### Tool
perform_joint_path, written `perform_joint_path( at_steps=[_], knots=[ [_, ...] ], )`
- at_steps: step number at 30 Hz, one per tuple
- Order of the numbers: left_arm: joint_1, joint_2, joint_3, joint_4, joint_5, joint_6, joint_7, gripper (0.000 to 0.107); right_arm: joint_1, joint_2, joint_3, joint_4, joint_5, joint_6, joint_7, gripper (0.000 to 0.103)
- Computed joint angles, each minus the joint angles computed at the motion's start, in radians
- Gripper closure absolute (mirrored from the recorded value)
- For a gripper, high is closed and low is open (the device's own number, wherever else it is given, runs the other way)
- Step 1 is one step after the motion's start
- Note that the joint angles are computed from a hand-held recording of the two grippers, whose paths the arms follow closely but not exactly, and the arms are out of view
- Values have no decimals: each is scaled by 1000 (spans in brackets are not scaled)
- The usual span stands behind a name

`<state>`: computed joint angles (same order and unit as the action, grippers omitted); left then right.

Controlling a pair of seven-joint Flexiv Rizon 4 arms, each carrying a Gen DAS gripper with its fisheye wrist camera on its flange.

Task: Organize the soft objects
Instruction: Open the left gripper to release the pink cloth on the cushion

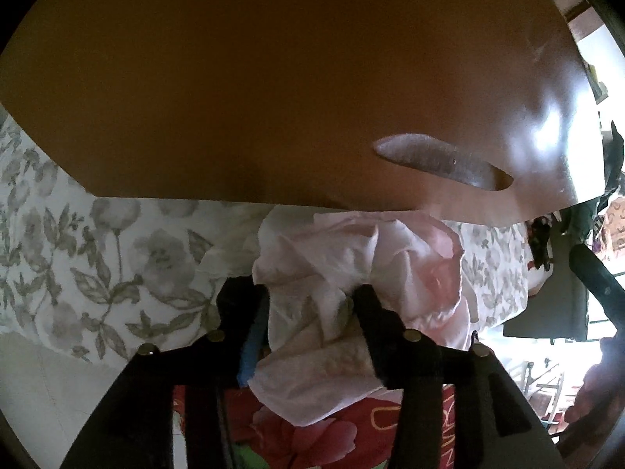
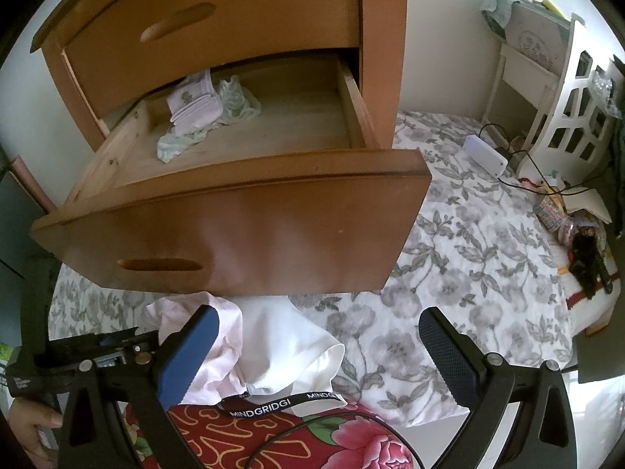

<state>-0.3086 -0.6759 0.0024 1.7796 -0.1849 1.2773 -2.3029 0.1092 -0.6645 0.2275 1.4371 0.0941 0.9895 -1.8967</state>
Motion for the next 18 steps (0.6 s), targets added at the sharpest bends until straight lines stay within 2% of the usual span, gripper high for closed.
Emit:
perform_joint_path(
  at_steps=[3, 8, 10, 11, 18],
  knots=[
    [-15, 9, 21, -6, 14, -20, -17, 48, 0, 0, 0, 0, 1, 2, -1, 0],
    [-24, 26, 35, -4, 40, -15, -35, 44, -1, 5, 0, 2, 4, 2, 0, 0],
    [-33, 30, 46, -7, 55, -8, -44, 29, -2, 6, 1, 2, 5, 3, -1, 0],
    [-39, 33, 55, -8, 64, -4, -51, 26, -2, 7, 2, 2, 6, 3, -2, 0],
    [-85, 44, 117, -34, 138, -15, -111, 18, -4, 11, 3, 3, 10, 2, -6, 0]
  ],
)
